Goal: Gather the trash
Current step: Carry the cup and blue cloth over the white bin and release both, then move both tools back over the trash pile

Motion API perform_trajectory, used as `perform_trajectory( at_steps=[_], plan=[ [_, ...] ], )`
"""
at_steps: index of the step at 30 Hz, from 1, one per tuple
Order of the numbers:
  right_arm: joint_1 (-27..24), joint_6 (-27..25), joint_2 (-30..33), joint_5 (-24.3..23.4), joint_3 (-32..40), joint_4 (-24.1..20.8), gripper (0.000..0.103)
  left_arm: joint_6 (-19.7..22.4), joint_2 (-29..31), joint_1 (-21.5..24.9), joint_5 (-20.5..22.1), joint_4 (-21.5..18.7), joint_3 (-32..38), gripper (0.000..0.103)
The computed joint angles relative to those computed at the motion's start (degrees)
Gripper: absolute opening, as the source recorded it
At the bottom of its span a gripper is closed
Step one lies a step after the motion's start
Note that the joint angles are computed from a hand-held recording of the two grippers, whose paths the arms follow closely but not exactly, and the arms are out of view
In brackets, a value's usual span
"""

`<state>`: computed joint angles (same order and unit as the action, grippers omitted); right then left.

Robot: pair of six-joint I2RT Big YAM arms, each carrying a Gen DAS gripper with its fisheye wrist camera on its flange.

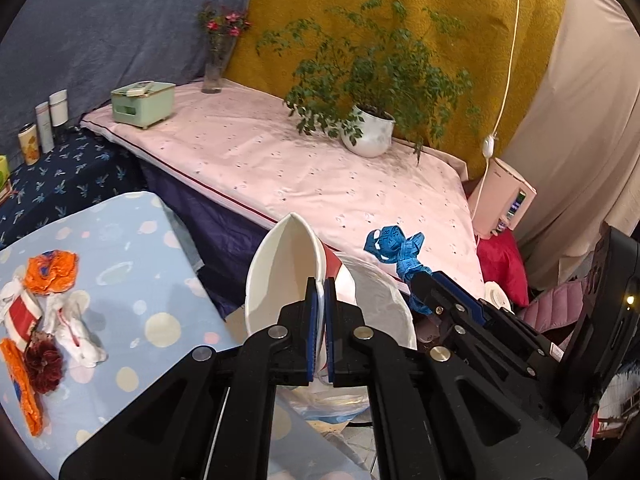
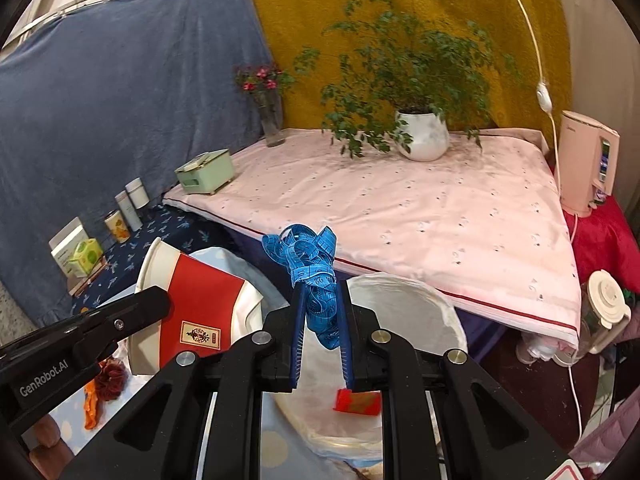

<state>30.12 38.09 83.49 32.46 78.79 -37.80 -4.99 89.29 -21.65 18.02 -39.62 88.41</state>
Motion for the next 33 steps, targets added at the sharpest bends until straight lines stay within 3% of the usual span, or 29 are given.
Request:
perform_trajectory(
  at_steps=[6, 7, 9, 10, 11, 12, 33],
  plan=[
    [-2.0, 1.1, -1.4, -1.2, -3.1, 1.0, 0.014, 0.2, 2.4, -2.3, -1.0, -0.4, 2.0, 0.004],
    [-2.3, 1.2, -1.3, -1.4, -3.3, 1.0, 0.014, 0.1, 2.8, -2.6, -1.3, -0.5, 2.4, 0.008],
    [-2.9, 1.1, -1.1, -1.9, -3.5, 1.0, 0.014, -0.1, 3.5, -3.1, -1.5, -0.8, 3.0, 0.027],
    [-3.0, 1.2, -1.0, -1.8, -3.6, 0.9, 0.014, -0.4, 3.7, -3.4, -2.8, -0.6, 3.1, 0.043],
    [-3.1, 1.2, -1.0, -1.7, -3.7, 1.0, 0.014, -0.8, 3.6, -3.6, -3.5, -0.1, 2.9, 0.052],
    [-3.1, 1.3, -0.9, -1.6, -3.7, 1.0, 0.014, -1.0, 3.6, -3.7, -4.1, 0.2, 2.8, 0.054],
    [0.1, 0.3, 1.7, -0.2, 0.1, -0.5, 0.033, -2.8, 1.6, 0.3, -4.9, 0.9, 0.1, 0.055]
  ],
)
